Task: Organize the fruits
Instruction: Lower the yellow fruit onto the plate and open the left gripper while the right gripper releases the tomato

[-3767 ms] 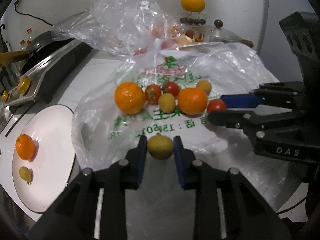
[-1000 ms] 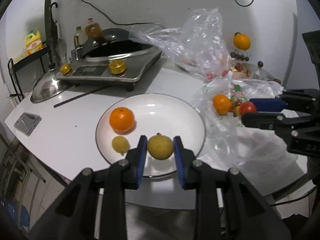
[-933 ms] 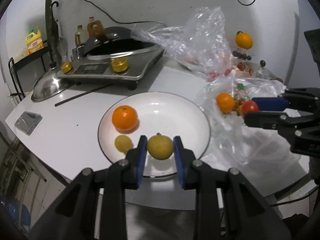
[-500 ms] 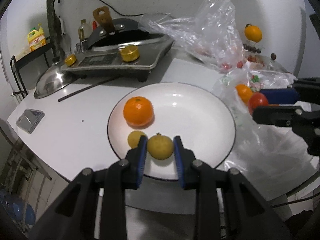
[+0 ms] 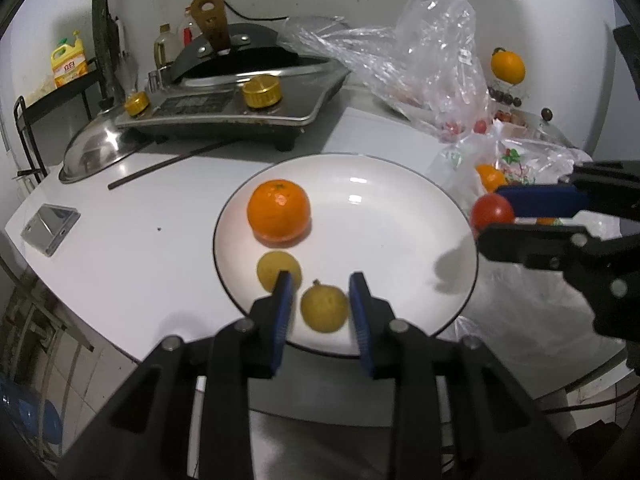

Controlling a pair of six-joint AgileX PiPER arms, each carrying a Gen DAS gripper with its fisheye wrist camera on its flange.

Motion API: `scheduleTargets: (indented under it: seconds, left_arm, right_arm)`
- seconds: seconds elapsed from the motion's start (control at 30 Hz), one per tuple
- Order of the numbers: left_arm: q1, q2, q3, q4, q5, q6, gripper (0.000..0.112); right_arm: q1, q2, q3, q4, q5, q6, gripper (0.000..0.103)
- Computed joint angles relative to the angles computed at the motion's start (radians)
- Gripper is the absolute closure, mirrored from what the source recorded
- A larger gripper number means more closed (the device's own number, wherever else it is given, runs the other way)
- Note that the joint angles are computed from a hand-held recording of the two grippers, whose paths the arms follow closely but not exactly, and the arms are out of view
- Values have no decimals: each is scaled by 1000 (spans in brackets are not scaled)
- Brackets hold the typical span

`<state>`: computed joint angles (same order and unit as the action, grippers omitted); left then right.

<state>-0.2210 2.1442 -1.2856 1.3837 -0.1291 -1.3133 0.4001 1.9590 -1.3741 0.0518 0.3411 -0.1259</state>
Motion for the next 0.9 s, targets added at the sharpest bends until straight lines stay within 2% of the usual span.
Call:
scheduleTargets:
  seconds: [0.13, 0.27, 0.47, 0.9]
  left_arm:
    - [15, -36, 41, -216, -32, 219, 81]
    - [34, -58, 68, -320, -45, 323, 81]
    - [65, -65, 85, -351, -59, 357, 81]
    - [89, -54, 88, -323, -78, 341, 81]
  right_arm:
    - [12, 14, -20, -11, 9, 11, 70]
    - [23, 32, -46, 2, 24, -1, 70]
    - [42, 73, -94, 20, 48, -16, 70]
    - [54, 174, -194, 76, 109, -47, 70]
